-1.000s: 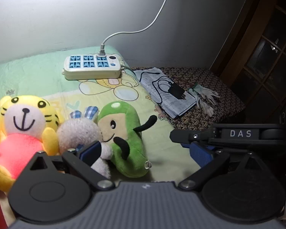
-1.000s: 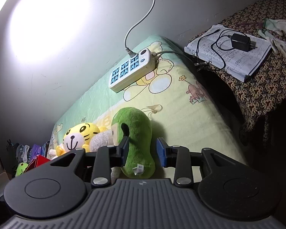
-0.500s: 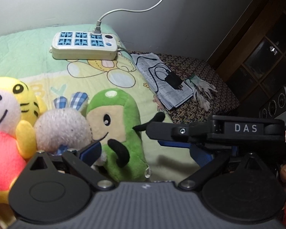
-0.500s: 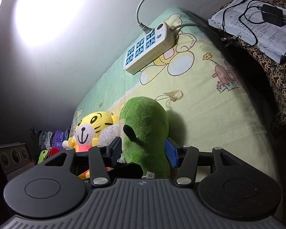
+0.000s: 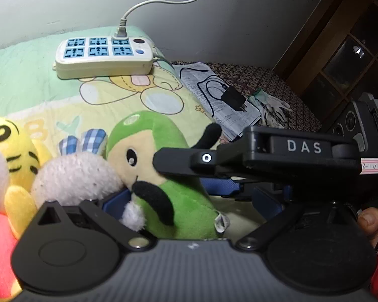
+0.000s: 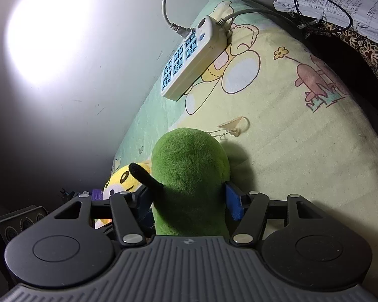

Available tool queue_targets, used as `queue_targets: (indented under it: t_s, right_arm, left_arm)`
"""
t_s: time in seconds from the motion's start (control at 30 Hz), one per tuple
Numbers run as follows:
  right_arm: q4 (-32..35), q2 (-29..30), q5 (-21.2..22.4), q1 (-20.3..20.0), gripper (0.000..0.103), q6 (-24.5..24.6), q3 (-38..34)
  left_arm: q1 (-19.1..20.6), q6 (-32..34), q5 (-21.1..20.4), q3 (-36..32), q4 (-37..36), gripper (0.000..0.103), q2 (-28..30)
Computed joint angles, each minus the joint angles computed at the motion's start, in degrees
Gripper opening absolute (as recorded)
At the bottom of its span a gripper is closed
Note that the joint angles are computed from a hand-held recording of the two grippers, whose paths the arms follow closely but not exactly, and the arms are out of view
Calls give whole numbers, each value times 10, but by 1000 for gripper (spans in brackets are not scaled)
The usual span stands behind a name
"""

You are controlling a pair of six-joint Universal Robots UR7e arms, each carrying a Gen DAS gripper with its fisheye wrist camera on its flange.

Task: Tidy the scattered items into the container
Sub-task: 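Lift the green bean plush with the right gripper toward the red box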

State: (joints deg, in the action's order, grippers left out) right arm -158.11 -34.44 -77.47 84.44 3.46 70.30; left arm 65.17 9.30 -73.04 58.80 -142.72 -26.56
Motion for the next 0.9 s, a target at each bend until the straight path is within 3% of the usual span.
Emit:
queue_targets:
  t_s: [0.33, 0.9]
  right_arm:
    - [-25, -44, 7, -1, 56, 23, 66]
    - [-96, -169, -7, 28, 56, 11, 266]
  left_arm:
    - [-4, -16, -24, 34, -1, 100, -26]
    - [-61, -3, -25, 279, -81, 100, -181]
